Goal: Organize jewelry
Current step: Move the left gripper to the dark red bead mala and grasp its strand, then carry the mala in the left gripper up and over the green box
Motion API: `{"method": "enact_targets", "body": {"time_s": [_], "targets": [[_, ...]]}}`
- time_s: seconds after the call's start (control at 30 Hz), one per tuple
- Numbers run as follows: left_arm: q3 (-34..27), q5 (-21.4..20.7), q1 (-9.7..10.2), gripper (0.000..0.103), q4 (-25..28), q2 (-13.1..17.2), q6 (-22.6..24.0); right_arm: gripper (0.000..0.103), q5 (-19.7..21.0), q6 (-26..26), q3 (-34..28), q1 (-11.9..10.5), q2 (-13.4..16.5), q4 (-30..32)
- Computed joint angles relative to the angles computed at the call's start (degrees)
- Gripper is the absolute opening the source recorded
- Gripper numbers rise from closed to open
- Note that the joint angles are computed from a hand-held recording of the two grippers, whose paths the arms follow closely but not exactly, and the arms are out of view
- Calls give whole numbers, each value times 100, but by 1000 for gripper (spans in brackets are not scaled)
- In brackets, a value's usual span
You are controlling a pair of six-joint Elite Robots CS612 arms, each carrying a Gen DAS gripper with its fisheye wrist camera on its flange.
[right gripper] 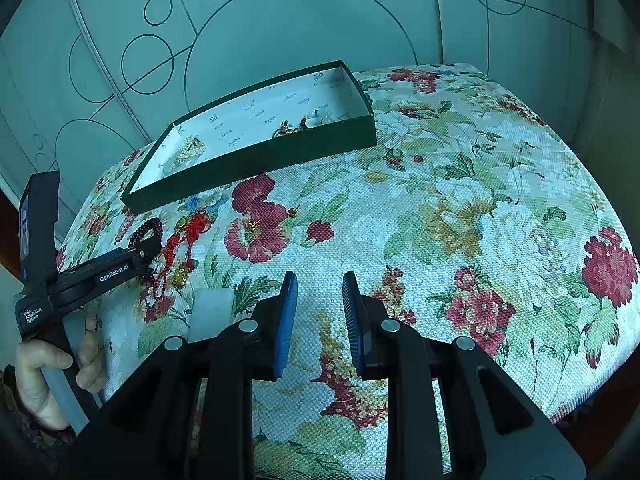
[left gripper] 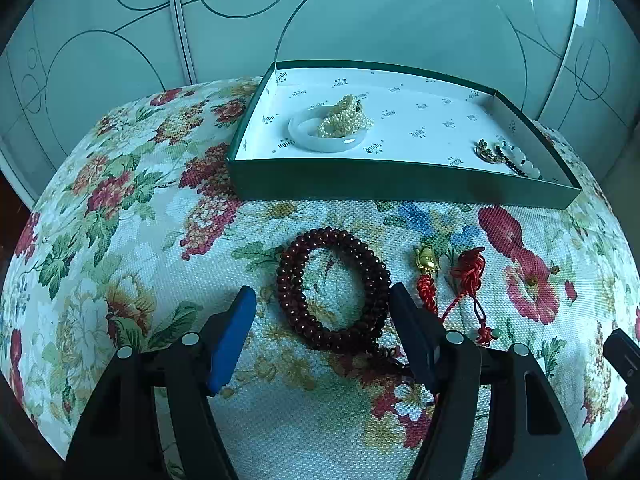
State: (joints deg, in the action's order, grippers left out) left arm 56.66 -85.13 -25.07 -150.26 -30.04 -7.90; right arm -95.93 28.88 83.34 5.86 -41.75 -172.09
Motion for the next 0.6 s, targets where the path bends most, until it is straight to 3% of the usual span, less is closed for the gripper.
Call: {"method": "enact_targets", "body": {"time_s": [0.33, 0.6], "targets": [[133, 172, 0, 14, -361, -16, 299, 24, -12, -45, -80, 13, 39, 106], [240, 275, 106, 12, -436, -62, 144, 23, -34, -203, -330, 35, 146, 260]]}}
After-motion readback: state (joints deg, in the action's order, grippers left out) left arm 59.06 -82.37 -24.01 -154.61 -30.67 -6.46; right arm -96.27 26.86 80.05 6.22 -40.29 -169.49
